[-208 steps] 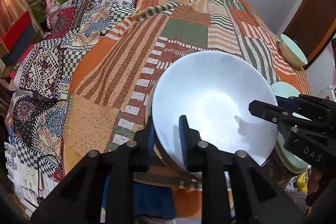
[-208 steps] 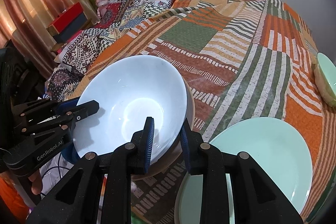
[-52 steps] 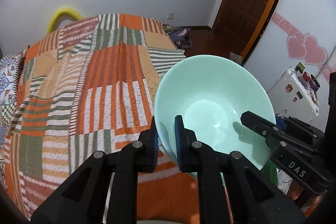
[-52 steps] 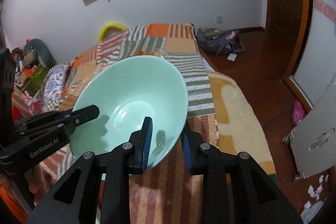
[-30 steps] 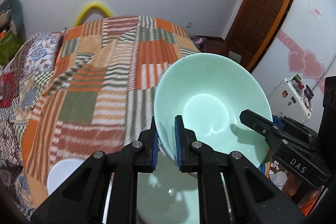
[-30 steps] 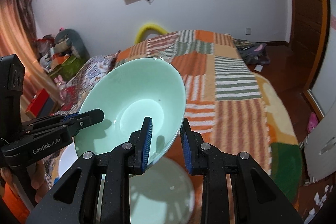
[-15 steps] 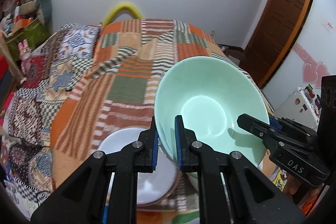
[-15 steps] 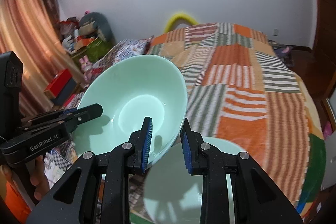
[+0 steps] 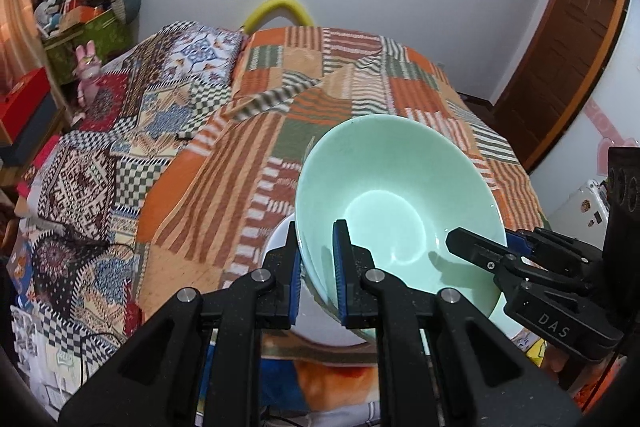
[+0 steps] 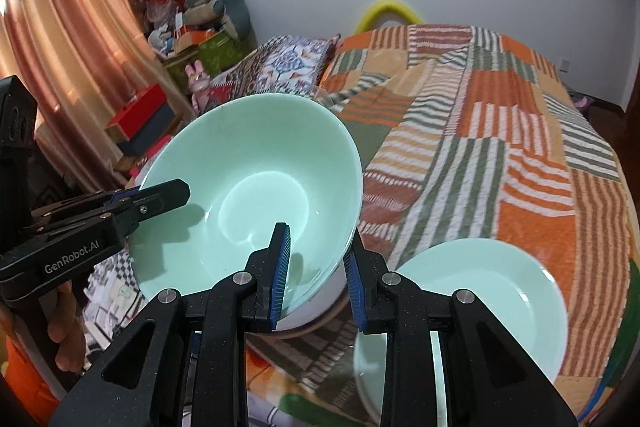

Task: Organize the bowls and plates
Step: 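Lower the mint green bowl into the white spotted bowl with both grippers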

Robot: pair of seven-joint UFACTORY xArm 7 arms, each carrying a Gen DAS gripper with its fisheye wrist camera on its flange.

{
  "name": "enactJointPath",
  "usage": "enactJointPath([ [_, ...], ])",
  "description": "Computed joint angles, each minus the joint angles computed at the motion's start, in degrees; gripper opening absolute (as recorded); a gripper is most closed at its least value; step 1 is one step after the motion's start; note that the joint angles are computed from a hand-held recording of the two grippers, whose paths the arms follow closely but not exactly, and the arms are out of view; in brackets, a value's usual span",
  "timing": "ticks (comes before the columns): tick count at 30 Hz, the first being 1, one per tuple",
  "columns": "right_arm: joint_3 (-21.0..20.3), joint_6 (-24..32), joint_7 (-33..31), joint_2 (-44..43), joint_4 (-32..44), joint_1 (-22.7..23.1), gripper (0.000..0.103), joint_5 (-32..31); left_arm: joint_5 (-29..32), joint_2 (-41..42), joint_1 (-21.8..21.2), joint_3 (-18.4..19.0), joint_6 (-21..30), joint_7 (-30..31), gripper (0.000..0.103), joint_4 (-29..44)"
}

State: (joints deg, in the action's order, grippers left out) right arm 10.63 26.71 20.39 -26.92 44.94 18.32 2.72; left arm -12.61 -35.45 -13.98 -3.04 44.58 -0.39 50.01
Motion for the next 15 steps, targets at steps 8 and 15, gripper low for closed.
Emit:
enactJointPath([
  [8,1.12,1.83,1.09,2.52,0.92,0.66,0.024,-0.65,-1.74,0.09,0.27,1.60,-0.20,0.16,0.013,-3.16],
  [15,1.16,3.80,1.68,3.98,1.30,0.86,0.024,-1.16,-0.40,0.63,1.03,0.33,-1.90,-0.06,0.013,-5.91],
])
